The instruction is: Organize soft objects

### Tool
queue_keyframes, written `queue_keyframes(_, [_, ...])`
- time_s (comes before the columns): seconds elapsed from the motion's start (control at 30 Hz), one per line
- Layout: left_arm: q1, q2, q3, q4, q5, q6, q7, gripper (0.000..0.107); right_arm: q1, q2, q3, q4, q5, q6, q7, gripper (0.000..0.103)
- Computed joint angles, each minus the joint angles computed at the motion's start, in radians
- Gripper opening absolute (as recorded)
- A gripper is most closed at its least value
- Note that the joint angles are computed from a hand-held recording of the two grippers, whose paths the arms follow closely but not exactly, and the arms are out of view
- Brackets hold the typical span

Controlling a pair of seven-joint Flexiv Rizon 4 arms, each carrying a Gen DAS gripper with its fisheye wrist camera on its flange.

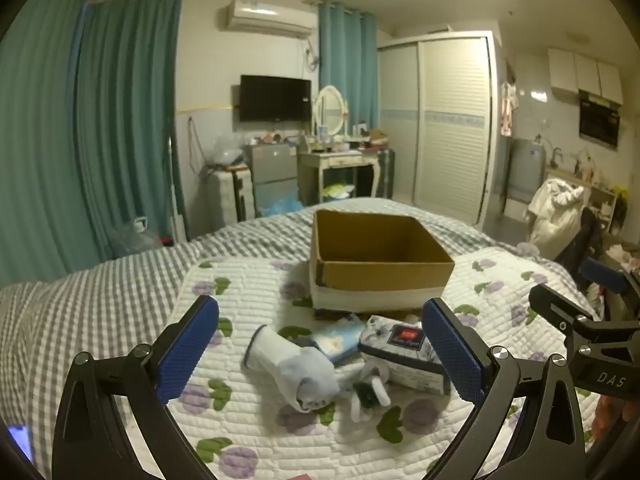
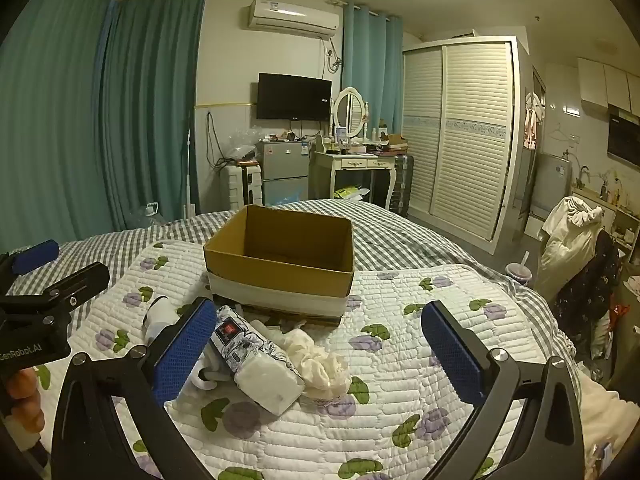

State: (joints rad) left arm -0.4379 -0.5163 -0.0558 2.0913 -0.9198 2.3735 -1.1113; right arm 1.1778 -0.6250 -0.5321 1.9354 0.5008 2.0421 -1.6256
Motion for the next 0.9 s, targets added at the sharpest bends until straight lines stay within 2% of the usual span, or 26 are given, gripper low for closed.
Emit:
queue_keyframes(0.3, [0.013,-0.002,0.006,-0.003,0.013,-0.01,-0.001,0.103,-0.003,0.0,0.006,0.001,-0.003,0.002,0.002,0.103])
queue_keyframes(0.33, [-0.013,-0.004,0.006,-0.004,-0.02,0.005,0.016,0.103,0.002,-0.009,0.003,-0.006,0.002,-0.005,0.004,0.103])
queue_keyframes(0.53, [-0.009,-0.002,-0.001,-0.003,-0.024,0.006,0.023,0.103,0.011,0.001,0.01,0.002,0.027,0.001,-0.024,0.103])
queue_keyframes(0.57, [-0.009,-0.003,-0.001,-0.004,-0.025,0.007,0.024,0.103,-0.018,-0.008,0.024,-0.01,-0.017,-0.008,0.004,0.103])
queue_keyframes(0.9, [-0.006,-0.004,-0.004,-0.002,-0.028,0.008,0.024,0.103,-0.026,-0.005,0.032,-0.005,-0.035,-0.005,0.012,0.103])
